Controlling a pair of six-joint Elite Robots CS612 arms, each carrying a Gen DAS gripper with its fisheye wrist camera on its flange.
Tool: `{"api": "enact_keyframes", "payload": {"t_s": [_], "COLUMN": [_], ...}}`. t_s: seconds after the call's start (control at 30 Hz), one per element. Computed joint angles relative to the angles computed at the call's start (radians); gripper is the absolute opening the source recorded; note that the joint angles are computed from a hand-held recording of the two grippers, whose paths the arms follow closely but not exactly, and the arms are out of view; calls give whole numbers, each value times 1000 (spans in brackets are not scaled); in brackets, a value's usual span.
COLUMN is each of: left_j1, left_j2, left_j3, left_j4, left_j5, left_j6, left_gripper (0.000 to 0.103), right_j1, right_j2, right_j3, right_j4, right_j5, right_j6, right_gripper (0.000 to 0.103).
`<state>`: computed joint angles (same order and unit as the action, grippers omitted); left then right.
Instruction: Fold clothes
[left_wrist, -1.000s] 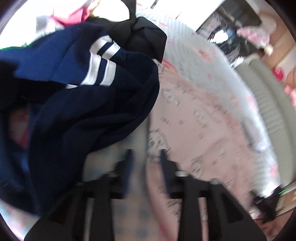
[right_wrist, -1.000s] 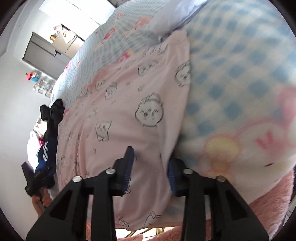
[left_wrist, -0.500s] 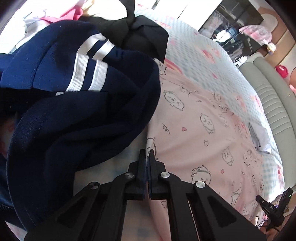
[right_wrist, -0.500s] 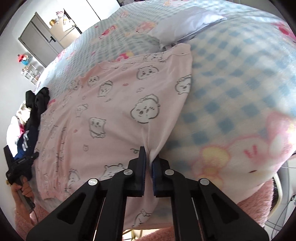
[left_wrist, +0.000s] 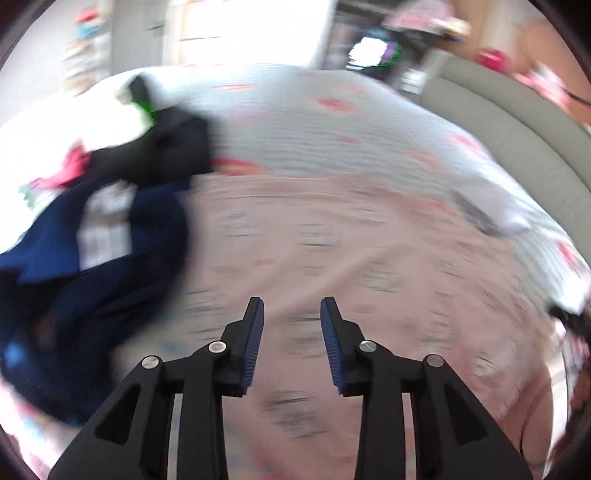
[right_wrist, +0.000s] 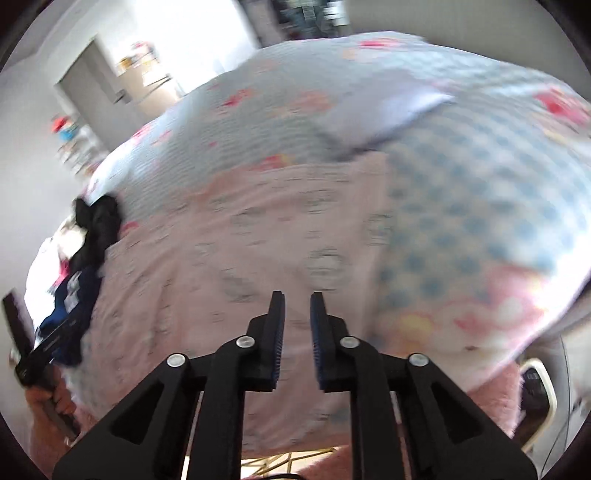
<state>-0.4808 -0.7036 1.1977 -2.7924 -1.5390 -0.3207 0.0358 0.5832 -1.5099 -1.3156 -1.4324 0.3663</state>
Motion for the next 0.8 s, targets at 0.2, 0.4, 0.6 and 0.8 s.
{"api": "enact_keyframes", "payload": {"t_s": [0.2,0.4,0.6,0.8], "left_j1": [-33,-33,-9,-22], "left_j2": [74,52,22,21], "left_j3": [-111,-61,2,26], "left_j4": [113,169,119,-13], "left_j5": [-142,-105,-159,-290], "left_j6": [112,51,13,32], "left_gripper": [34,28,21,27], "right_j1": [59,77,62,59], "right_j2": [-65,-55,-42,-28], "right_j3": [183,212,153,111], "right_j4": [42,119,163,114], "right_j5": [124,35,-45,130], "right_j6": [-222,-216,-154,-196], "right_gripper": [18,1,0,11]}}
